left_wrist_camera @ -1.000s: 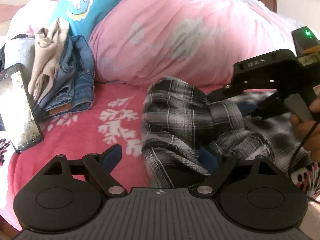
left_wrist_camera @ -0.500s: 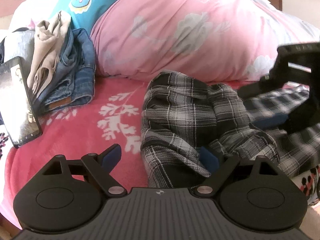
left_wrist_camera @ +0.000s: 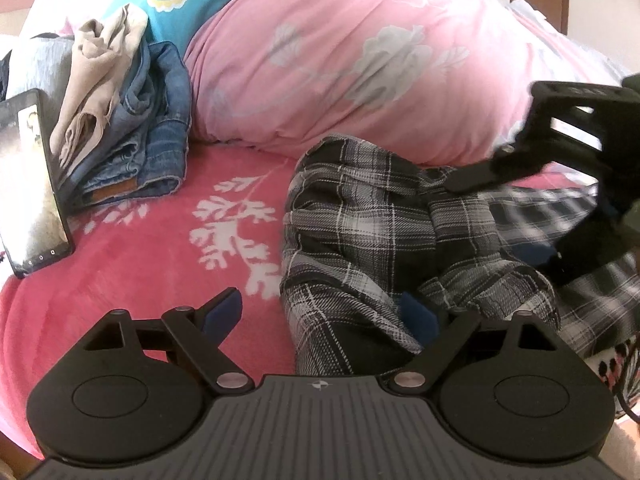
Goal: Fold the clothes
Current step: 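Drag the gripped plaid shirt fabric across the pink sheet with the right gripper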
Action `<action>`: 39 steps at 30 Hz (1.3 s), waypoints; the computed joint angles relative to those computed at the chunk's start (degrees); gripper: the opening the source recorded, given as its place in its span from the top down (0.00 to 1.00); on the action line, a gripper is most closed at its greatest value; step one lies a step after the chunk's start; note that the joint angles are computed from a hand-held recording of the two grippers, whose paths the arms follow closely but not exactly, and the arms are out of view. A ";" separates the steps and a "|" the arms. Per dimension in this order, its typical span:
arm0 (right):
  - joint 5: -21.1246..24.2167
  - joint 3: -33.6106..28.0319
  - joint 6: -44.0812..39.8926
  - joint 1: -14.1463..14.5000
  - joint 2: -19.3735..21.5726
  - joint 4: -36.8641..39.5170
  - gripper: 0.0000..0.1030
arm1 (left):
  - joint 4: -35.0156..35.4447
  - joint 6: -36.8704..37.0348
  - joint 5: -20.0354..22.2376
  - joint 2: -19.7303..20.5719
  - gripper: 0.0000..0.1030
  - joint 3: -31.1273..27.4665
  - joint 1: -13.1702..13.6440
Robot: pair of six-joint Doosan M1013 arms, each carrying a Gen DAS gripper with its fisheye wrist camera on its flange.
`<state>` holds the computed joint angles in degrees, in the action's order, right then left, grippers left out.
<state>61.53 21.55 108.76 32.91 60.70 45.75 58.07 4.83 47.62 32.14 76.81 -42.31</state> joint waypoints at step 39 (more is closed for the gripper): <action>-18.83 24.69 -15.58 -4.01 -13.53 3.51 0.79 | -1.49 3.83 -3.43 -0.88 0.12 -0.82 -1.56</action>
